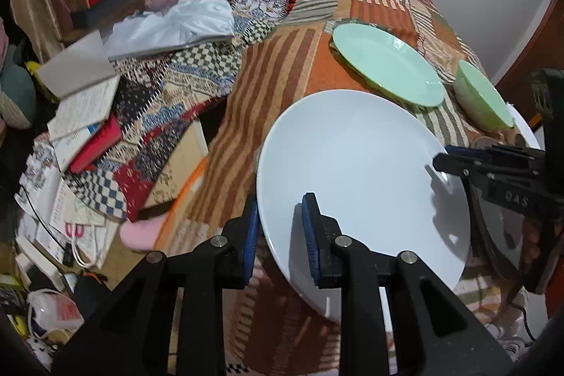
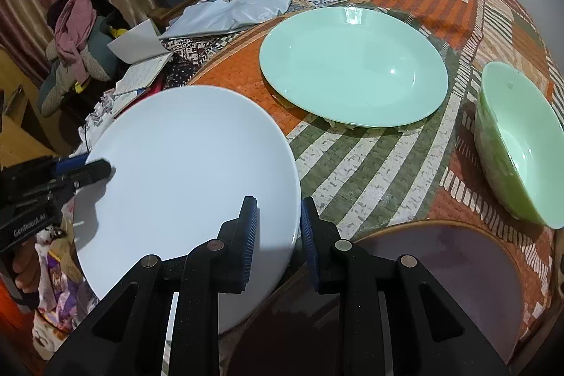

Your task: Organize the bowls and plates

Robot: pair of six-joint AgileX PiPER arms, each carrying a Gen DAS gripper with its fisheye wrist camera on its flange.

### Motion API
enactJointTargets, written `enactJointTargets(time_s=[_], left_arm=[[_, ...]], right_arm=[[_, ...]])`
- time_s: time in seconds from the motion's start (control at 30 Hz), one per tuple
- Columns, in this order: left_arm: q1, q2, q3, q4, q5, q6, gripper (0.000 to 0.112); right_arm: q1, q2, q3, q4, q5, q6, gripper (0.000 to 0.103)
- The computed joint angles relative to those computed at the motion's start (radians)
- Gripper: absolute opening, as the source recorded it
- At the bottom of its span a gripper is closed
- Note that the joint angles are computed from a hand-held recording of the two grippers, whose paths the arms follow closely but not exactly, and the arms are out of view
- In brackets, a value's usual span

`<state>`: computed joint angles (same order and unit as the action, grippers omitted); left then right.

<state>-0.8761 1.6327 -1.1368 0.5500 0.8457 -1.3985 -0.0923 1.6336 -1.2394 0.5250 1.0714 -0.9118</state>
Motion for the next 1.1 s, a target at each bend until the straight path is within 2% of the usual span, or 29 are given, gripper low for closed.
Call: enactJointTargets(time_s=[0.13, 0.3, 0.47, 0.63, 0.9, 1.1], left_arm=[[0.035, 0.019, -0.027, 0.016, 0.022, 0.025, 0.024], [0.069, 0.003, 0.003, -0.01, -0.025, 0.043, 0.024], [0.062, -0.026, 0.05, -0.048, -0.068, 0.041, 0.024], [0.032, -0.048, 0.082, -0.059, -0.095, 0.003, 0.024], [-0.008, -0.02, 0.025, -0.026, -0.011, -0.032, 0.025], [-0.022, -0.031, 0.017, 0.001, 0.009, -0.063, 0.026]], right_arm=[[0.008, 0.006, -0.002, 0.016, -0.005, 0.011, 0.023], [0.0, 0.009, -0.002, 0.027, 0.003, -0.012, 0.023], [-0.003, 0.011, 0.0, 0.008, 0.026, -0.023, 0.023], [0.005, 0.013, 0.008, 0.005, 0.008, -0.02, 0.025], [0.003, -0.02, 0.032, 0.006, -0.008, 0.005, 0.025], [-0.045, -0.04, 0.046, 0.058, 0.011, -0.031, 0.025]])
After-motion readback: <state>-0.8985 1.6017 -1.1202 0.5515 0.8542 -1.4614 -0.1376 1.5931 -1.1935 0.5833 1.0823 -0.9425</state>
